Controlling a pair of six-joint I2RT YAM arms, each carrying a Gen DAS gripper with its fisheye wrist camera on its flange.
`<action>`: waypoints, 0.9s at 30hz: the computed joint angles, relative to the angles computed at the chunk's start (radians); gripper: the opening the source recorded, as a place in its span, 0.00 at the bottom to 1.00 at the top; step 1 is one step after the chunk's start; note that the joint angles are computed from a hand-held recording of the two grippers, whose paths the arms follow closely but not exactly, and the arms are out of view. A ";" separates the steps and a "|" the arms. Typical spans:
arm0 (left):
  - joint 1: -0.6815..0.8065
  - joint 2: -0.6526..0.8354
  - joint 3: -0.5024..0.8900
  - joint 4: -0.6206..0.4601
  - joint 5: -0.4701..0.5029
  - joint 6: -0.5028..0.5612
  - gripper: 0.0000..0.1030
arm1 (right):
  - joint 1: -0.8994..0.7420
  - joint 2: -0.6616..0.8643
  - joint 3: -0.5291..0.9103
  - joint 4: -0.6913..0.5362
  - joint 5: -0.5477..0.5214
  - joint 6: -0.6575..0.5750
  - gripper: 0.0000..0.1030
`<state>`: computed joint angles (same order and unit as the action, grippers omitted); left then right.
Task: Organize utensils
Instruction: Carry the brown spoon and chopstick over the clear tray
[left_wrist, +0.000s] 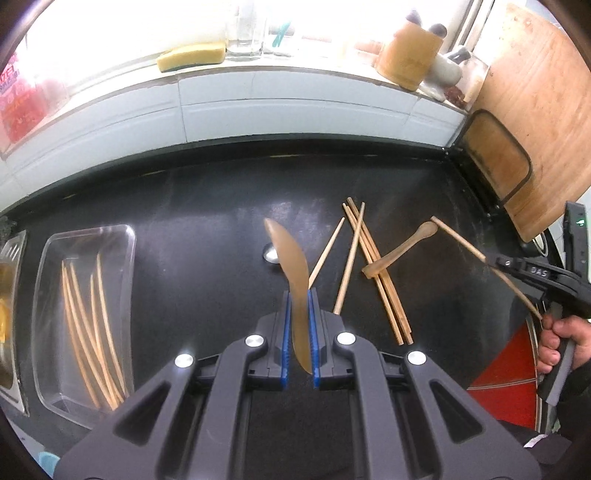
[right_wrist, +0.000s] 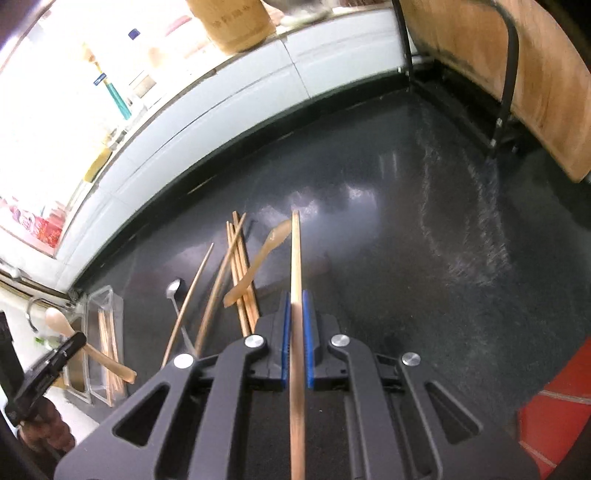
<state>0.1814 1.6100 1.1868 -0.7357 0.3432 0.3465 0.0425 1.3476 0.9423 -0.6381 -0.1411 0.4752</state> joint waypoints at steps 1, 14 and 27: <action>0.002 0.001 0.007 -0.006 0.000 0.000 0.08 | -0.001 -0.015 0.005 -0.006 -0.002 0.009 0.07; 0.188 0.002 0.158 -0.139 -0.010 0.044 0.08 | 0.434 0.176 0.372 0.014 -0.002 0.148 0.07; 0.537 0.227 0.411 -0.171 -0.030 0.234 0.08 | 0.760 0.861 1.183 -0.067 -0.026 0.251 0.07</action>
